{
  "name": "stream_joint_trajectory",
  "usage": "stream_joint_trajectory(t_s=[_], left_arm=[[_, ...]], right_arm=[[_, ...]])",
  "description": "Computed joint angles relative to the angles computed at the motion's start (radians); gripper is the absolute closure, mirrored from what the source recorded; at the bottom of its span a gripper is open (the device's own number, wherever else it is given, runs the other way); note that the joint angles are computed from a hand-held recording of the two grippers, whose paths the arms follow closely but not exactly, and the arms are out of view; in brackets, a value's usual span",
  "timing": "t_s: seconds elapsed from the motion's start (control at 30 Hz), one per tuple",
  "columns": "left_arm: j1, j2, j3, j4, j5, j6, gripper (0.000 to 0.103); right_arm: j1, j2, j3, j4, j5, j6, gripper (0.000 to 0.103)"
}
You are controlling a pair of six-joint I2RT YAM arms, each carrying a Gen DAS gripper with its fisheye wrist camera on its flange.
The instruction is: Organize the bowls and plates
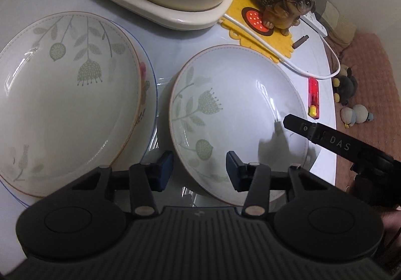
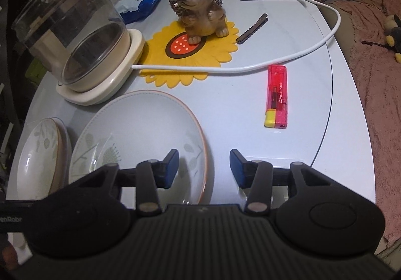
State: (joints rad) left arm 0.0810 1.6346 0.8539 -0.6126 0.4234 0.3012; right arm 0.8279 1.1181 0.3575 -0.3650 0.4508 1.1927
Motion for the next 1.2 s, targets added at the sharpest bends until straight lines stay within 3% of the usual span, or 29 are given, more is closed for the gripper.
stream_joint_trajectory(t_s=[0.2,0.5,0.7,0.93,1.2], left_arm=[[-0.029,0.007,-0.017,0.058,-0.033,-0.063,0.061],[-0.024,0.022,-0.023,0.101,-0.038,-0.098,0.065],[-0.004,-0.003,-0.017,0.093,-0.001,-0.104,0.065],[0.021,-0.030,0.005,0.035,0.029,-0.070,0.065],[0.070,-0.089,0.008,-0.019,0.098,-0.039,0.065]], right_arm=[[-0.072,0.048,-0.023,0.130,-0.051,-0.122,0.075],[-0.134,0.071,-0.040,0.235,-0.112,-0.215,0.077],[-0.195,0.013,-0.077,0.248,-0.215,-0.223,0.079],[-0.178,-0.064,-0.091,0.195,-0.243,-0.190,0.080],[-0.045,-0.206,-0.053,0.001,-0.150,-0.061,0.083]])
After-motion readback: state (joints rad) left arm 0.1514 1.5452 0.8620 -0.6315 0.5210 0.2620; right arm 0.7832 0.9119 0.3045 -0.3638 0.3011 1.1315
